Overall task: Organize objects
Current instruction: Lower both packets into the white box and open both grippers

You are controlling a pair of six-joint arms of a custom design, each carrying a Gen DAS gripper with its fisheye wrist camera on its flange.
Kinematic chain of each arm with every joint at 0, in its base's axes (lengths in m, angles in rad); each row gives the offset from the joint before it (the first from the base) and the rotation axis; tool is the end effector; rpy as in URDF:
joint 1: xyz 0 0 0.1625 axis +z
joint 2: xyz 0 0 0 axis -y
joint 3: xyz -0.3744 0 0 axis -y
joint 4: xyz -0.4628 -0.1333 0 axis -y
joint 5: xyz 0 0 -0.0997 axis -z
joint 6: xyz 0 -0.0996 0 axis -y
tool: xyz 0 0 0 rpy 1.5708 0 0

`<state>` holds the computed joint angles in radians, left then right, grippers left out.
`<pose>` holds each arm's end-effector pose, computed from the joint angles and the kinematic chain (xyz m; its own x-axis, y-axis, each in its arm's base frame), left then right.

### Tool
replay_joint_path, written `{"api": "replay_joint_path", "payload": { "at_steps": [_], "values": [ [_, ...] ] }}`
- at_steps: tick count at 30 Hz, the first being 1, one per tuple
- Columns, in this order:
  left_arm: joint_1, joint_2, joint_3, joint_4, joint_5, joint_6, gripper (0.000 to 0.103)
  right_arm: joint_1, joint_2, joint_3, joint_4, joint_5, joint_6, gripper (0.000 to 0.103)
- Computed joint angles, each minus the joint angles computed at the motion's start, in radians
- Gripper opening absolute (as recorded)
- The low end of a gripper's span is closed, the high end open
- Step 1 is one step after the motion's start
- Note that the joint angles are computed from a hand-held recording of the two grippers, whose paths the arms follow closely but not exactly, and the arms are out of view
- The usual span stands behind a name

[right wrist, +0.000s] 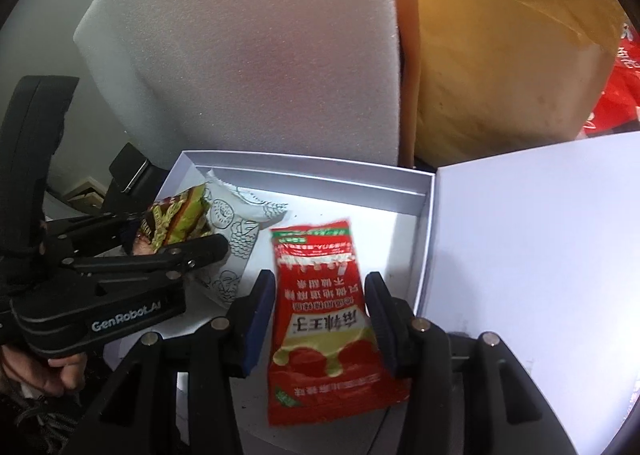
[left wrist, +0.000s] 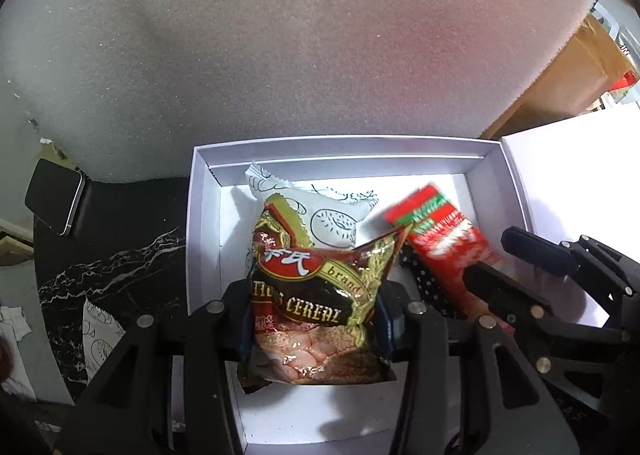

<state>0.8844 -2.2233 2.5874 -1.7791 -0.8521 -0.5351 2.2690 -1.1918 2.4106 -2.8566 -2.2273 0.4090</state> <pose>-0.0312 -0.3519 0.2057 -0.7644 0.0886 -0.6386 0.2747 0.9409 -0.1982 0.3145 -0.2620 0.0039 -0.8359 -0.1345 0.5321 -0.3367 0.8913 -0.3036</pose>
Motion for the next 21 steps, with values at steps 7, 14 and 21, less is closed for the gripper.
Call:
{"api": "replay_joint_path", "payload": {
  "at_steps": [7, 14, 21],
  "values": [
    [-0.033, -0.015, -0.011, 0.074, -0.02, -0.077, 0.045, 0.038, -0.028, -0.008, 0.082, -0.028, 0.041, 0.047],
    [-0.104, -0.122, 0.002, 0.187, -0.032, -0.17, 0.045, 0.102, -0.043, -0.043, 0.18, -0.056, 0.109, 0.047],
    [-0.24, -0.289, -0.045, 0.497, -0.034, -0.335, 0.049, 0.157, -0.151, -0.031, 0.302, -0.073, 0.16, 0.047]
  ]
}}
